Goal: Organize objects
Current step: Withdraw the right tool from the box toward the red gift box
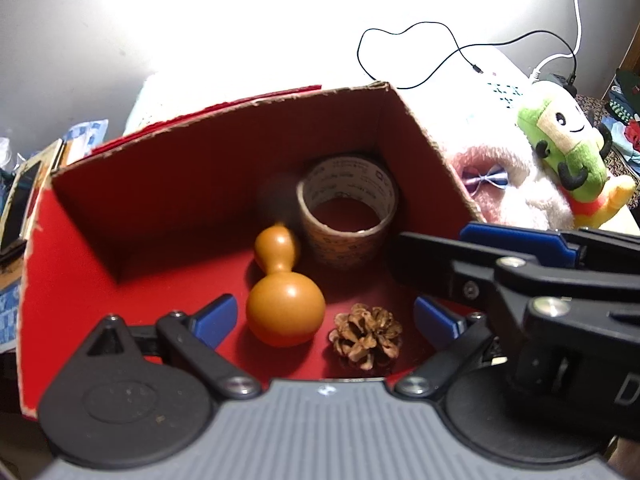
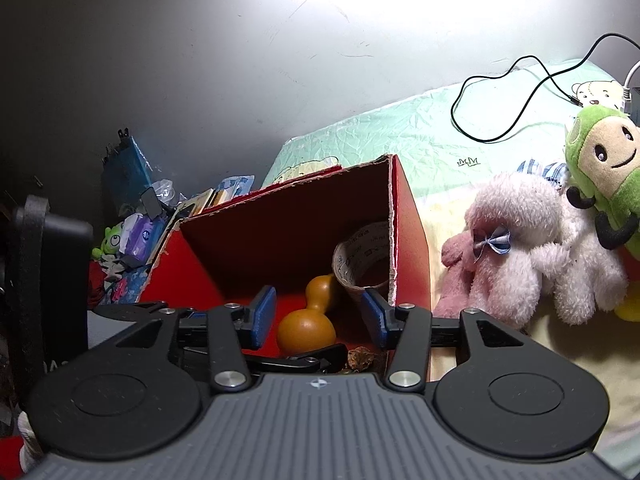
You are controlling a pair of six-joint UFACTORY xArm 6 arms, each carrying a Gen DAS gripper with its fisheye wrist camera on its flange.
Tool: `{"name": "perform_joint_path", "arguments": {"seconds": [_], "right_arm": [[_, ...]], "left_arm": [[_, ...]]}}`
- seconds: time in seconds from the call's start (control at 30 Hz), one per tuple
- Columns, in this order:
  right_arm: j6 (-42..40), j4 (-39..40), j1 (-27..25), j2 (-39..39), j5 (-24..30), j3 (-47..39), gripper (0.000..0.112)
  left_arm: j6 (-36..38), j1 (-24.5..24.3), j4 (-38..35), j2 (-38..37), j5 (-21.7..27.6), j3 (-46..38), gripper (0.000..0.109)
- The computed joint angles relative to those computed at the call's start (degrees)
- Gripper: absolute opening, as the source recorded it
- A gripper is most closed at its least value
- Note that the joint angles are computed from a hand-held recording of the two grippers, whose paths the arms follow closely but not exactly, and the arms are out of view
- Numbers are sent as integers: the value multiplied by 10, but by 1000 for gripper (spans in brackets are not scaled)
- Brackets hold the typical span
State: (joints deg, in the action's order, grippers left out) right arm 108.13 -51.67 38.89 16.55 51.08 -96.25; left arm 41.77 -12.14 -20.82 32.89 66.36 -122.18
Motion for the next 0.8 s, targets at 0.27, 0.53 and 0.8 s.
{"name": "perform_joint_path", "arguments": {"seconds": [0.27,0.53,0.8], "right_arm": [[10,-39,15,-21,-5,17,53],[18,-55,26,-49,-17,49,53],[31,-62,36,-79,-33,86,53]], "left_arm": [[-6,-1,14,-95,-89,128,96],[-33,-5,37,-157,-145,208,97],[-61,-9,55,-212,-165,274,97]]}}
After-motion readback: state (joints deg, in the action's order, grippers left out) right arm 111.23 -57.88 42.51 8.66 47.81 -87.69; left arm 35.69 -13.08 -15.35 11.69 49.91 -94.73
